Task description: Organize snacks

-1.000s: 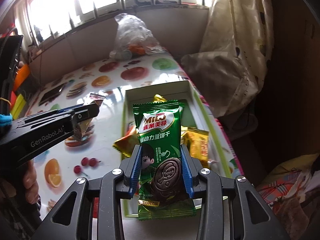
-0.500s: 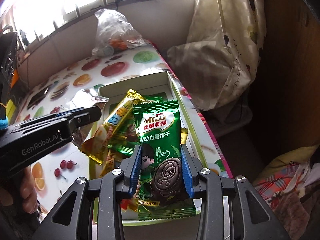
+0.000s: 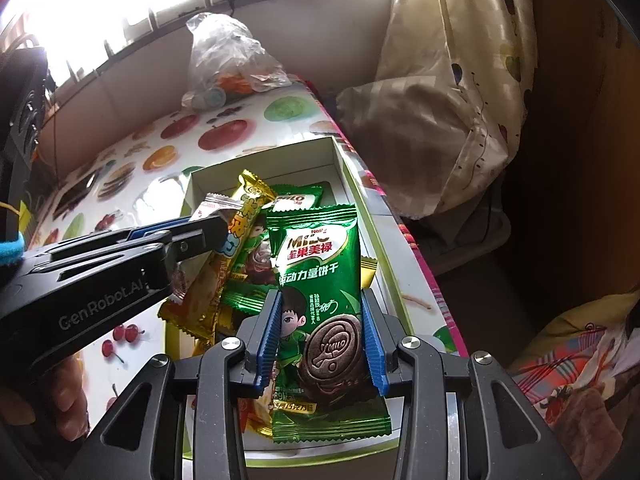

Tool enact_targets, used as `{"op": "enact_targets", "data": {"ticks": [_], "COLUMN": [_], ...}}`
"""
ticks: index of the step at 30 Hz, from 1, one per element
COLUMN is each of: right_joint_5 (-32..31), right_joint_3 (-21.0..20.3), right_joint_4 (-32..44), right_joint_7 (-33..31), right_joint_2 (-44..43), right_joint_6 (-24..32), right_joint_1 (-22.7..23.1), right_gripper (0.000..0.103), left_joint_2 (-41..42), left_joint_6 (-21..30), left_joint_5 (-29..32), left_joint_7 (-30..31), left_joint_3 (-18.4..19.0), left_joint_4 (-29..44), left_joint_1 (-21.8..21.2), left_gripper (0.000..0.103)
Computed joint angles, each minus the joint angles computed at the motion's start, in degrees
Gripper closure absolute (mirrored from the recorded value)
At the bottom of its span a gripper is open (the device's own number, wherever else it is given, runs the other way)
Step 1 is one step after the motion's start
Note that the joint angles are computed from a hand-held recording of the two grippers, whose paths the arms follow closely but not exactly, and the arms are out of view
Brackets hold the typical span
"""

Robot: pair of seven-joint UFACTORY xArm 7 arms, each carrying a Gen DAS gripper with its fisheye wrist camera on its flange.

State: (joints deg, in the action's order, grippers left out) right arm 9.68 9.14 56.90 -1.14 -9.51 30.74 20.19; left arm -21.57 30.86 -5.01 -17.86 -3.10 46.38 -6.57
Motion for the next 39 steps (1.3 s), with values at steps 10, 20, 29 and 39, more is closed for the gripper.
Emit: {"op": "enact_targets", "data": {"ticks": [10, 20, 29, 39], "right_joint_5": [0.38, 0.1, -0.38, -1.44], "right_joint_3": [-0.01, 0.1, 0.05, 0.25], "right_joint_4": [0.03, -1.06, -3.35, -7.6], "right_joint_7": [-0.49, 0.74, 1.83, 3.43], "right_joint_2": [0.18, -0.96, -3.95, -8.76], "right_joint_6": [0.0, -0.94, -1.76, -3.1], "right_joint_1": [0.08, 0.2, 0.37, 0.76], "right_gripper": [0.06, 0.052, 0.05, 0.05], "left_joint_2": [0.43, -1.15, -5.34, -12.43], "left_joint_6": [-0.07, -0.12, 0.6, 1.03], "left_joint_5": [-0.34, -1.3, 0.57, 5.12], "left_joint_7": [1.0, 2.07, 0.41, -3.1], "left_joint_3": [0.14, 0.47, -0.58, -3.1], "left_joint_4": [0.26, -0.76, -2.76, -7.01], "left_joint_1": [-0.31, -0.92, -0.24, 1.2], "left_gripper": [0.082, 0.054, 0.054, 0.054]}}
